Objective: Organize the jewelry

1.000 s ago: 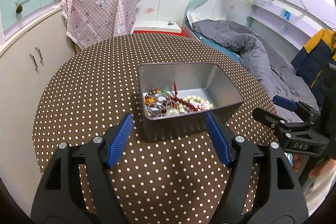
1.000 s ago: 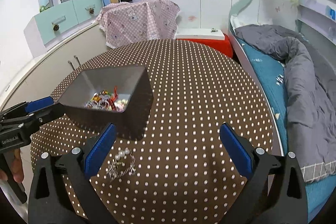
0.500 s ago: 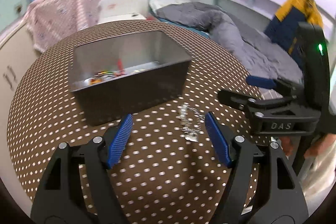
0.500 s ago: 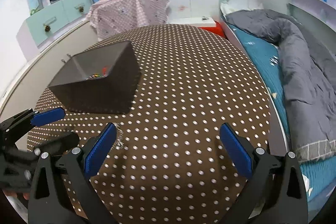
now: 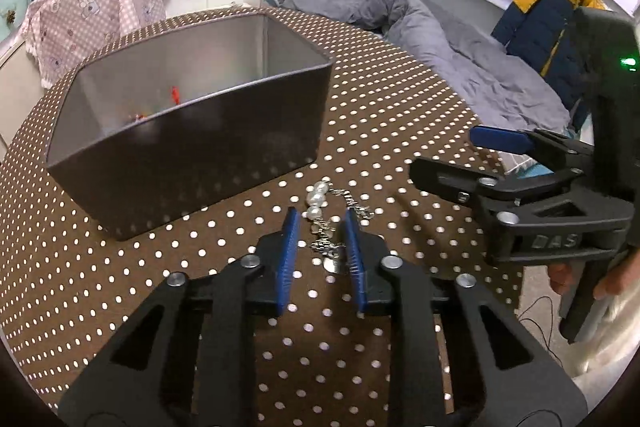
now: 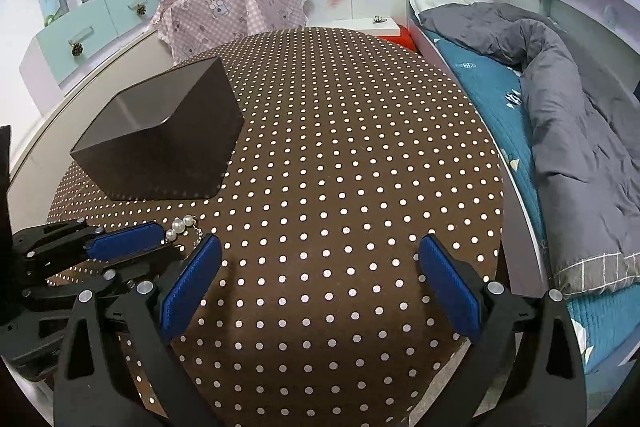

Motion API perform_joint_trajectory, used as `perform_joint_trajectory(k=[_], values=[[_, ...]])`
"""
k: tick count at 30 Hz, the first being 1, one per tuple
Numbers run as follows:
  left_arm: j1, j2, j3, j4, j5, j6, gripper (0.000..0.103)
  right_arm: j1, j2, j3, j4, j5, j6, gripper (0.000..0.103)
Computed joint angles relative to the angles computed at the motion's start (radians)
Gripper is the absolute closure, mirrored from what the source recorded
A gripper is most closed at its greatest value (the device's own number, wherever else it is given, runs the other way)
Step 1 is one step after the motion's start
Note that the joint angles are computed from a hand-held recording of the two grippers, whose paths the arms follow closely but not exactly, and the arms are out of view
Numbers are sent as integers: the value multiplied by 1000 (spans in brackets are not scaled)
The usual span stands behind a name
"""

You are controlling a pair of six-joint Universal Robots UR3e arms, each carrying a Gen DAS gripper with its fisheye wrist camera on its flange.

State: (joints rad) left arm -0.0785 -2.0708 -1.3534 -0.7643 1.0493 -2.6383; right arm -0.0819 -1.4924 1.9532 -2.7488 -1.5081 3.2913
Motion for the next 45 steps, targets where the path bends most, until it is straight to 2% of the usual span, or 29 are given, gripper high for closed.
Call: perform_joint_trajectory(k=[4, 16, 23, 27, 30, 32, 37, 41, 45], values=[[4, -8, 22, -24, 0, 0, 91, -10, -1, 6, 7, 5, -2, 8], [83, 20, 0, -36, -61, -35, 92, 28, 27, -46, 19, 12, -5, 8], [127, 45, -44, -14, -74, -56, 92, 89, 102, -137, 30, 84, -56, 9], [139, 49, -56, -15, -85, -59, 91, 137, 161, -216, 62, 96, -91, 21], [149, 50, -66, -14, -92, -52, 91, 165, 208, -276, 94, 89, -117, 22], [147, 51, -76, 7, -66, -54, 91, 177, 238, -308, 106, 75, -124, 22], [162, 71, -115, 9, -66, -35, 91, 189, 248, -305, 95, 42, -134, 23], [172, 78, -123, 3, -70, -19, 91, 185, 226, -272, 84, 20, -157, 30], [185, 84, -137, 0, -88, -8, 91, 157, 186, -216, 65, 37, -164, 44]])
